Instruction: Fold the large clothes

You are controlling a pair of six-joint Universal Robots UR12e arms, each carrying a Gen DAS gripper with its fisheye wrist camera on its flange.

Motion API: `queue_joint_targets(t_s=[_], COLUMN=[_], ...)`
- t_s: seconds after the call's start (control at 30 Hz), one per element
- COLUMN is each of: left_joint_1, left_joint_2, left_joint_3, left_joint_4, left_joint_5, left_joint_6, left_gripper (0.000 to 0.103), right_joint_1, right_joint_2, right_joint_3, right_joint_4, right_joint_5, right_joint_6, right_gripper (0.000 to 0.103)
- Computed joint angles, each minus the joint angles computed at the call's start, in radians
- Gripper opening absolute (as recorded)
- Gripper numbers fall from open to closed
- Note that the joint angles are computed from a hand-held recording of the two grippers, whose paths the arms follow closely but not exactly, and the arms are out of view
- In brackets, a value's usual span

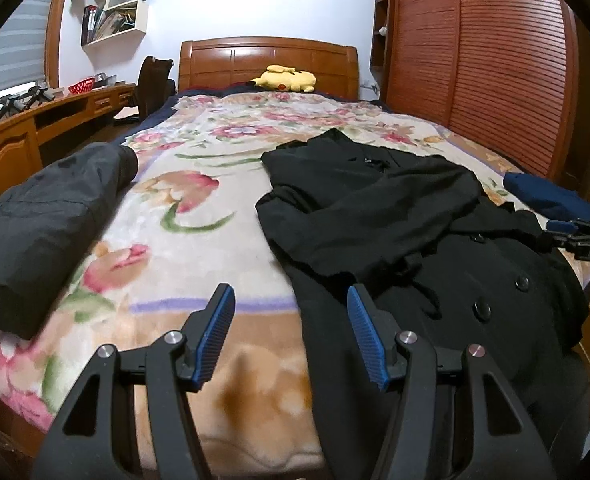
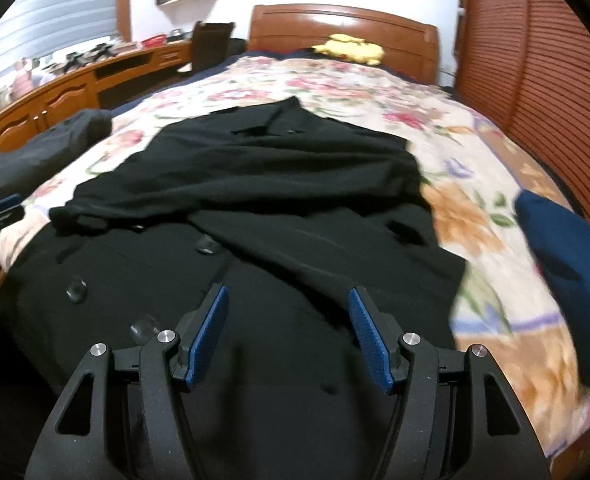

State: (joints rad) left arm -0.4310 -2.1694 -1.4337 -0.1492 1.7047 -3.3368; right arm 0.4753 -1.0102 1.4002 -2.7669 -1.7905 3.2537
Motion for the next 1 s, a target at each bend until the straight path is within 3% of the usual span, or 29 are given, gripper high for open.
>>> queue_joint_targets(t_s=[0.5, 0.77, 1.0], left_joint_1=[-0.010, -0.007, 0.000], left_joint_2=[-0.001, -0.006, 0.000], left_joint_3=[0.013, 0.022, 0.014], left_joint_4=[-0.125, -0.167, -0.164], left_joint_5=[-0.069, -0.094, -0.144], left_joint_6=[0.047, 0.045, 0.016], left_gripper=[0.058, 0.058, 0.057], right_joint_1=[-0.033, -0.049, -0.057], right_joint_2=[-0.074, -0.079, -0.083], right_joint_3=[0.138, 0.166, 0.194], right_joint_4=[-0.019, -0.008, -0.058], right_joint_5=[-0.097, -0.073, -0.028], right_joint_6=[0.070, 0.091, 0.123], right_gripper=[0.064, 0.064, 0.065])
